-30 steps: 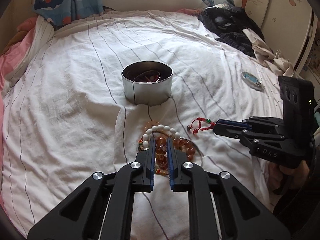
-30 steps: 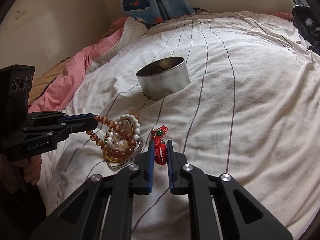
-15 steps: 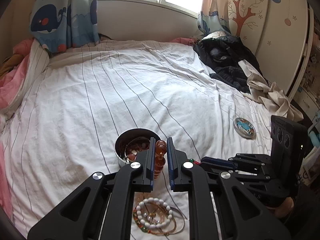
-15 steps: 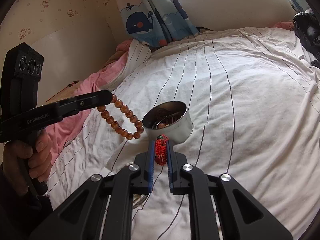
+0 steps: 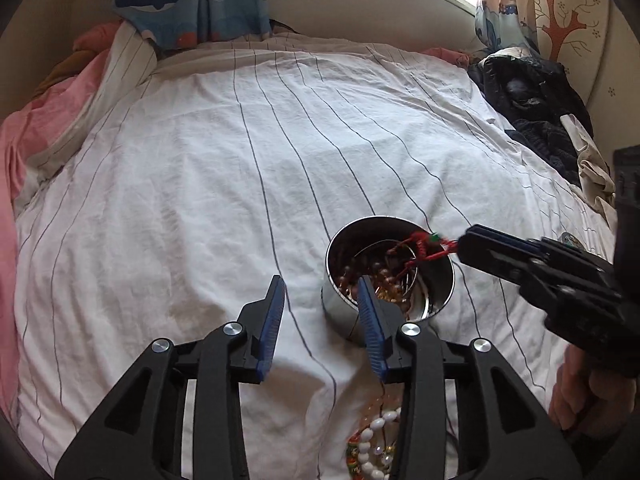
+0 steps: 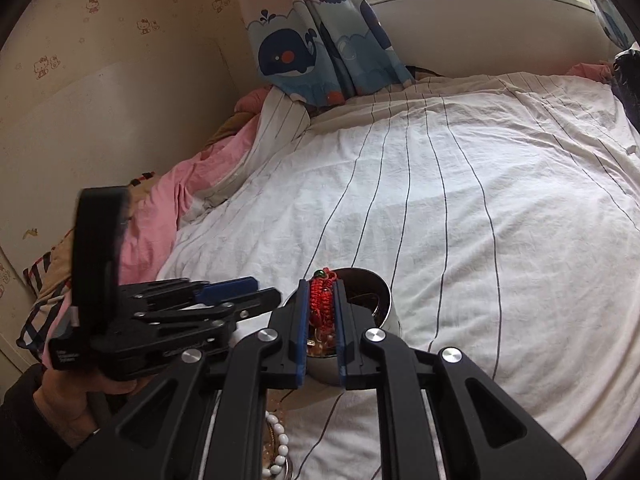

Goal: Organize jewelry
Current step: 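Carry the red string bracelet into the tin with the right gripper while the left carries amber beads there, then grasp the white bead bracelet with the left gripper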

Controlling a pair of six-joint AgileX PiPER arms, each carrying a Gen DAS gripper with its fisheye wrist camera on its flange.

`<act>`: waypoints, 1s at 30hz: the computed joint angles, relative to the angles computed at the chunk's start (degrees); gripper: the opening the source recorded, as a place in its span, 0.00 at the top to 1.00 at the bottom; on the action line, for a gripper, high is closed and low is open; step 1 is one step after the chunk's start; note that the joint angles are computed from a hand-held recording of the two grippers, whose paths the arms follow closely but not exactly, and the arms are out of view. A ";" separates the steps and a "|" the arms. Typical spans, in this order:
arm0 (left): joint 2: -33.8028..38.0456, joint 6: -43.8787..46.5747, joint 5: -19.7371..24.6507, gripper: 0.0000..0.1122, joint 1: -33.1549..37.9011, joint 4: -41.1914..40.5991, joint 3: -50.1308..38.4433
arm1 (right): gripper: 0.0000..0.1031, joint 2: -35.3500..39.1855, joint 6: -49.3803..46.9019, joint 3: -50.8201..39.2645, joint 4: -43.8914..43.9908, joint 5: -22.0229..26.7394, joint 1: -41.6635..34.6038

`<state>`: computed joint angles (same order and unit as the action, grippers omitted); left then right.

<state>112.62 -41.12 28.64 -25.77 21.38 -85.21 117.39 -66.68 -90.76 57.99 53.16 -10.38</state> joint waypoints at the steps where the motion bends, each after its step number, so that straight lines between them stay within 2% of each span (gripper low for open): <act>1: -1.79 -1.00 -0.94 0.68 -0.36 1.03 2.71 | 0.68 0.47 1.09 0.24 -1.47 -2.32 0.66; 5: -8.76 -3.98 -5.57 0.68 -3.13 4.48 14.03 | 0.67 -2.81 -2.52 6.85 1.16 -3.94 -1.96; 10: -11.79 -6.31 -7.69 0.68 -7.80 6.24 22.08 | 0.67 -9.96 -9.52 18.63 1.14 -1.03 -6.61; 11: -11.57 -5.25 -7.92 0.68 -8.28 4.71 22.61 | 0.67 -11.09 -10.89 21.10 0.85 -1.04 -7.27; 15: -9.67 -10.90 -7.03 0.68 -9.55 9.15 22.23 | 0.67 -12.94 -13.76 27.88 -0.34 -1.60 -9.19; 20: -7.59 -10.00 -8.46 0.68 -7.78 7.41 21.26 | 0.66 -13.96 -14.65 29.63 -0.45 -0.53 -8.72; 24: -5.61 -11.36 -10.22 0.68 -7.20 9.58 19.39 | 0.60 -14.91 -16.17 31.84 -1.00 -2.98 -5.71; 26: -3.53 -9.68 -8.76 0.68 -7.71 9.53 16.95 | 0.60 -15.15 -16.72 33.27 -1.99 -5.95 -4.13; 28: -1.81 -7.35 -6.00 0.69 -9.04 9.77 14.72 | 0.59 -15.18 -18.01 34.22 -1.64 -6.93 -4.10; 30: -0.82 -7.37 -2.26 0.85 -11.23 13.06 13.05 | 0.56 -14.45 -17.91 33.54 -1.11 -5.61 -5.01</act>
<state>111.80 -48.49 26.38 -37.00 34.44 -72.16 102.95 -84.59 -57.21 56.89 47.55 -15.39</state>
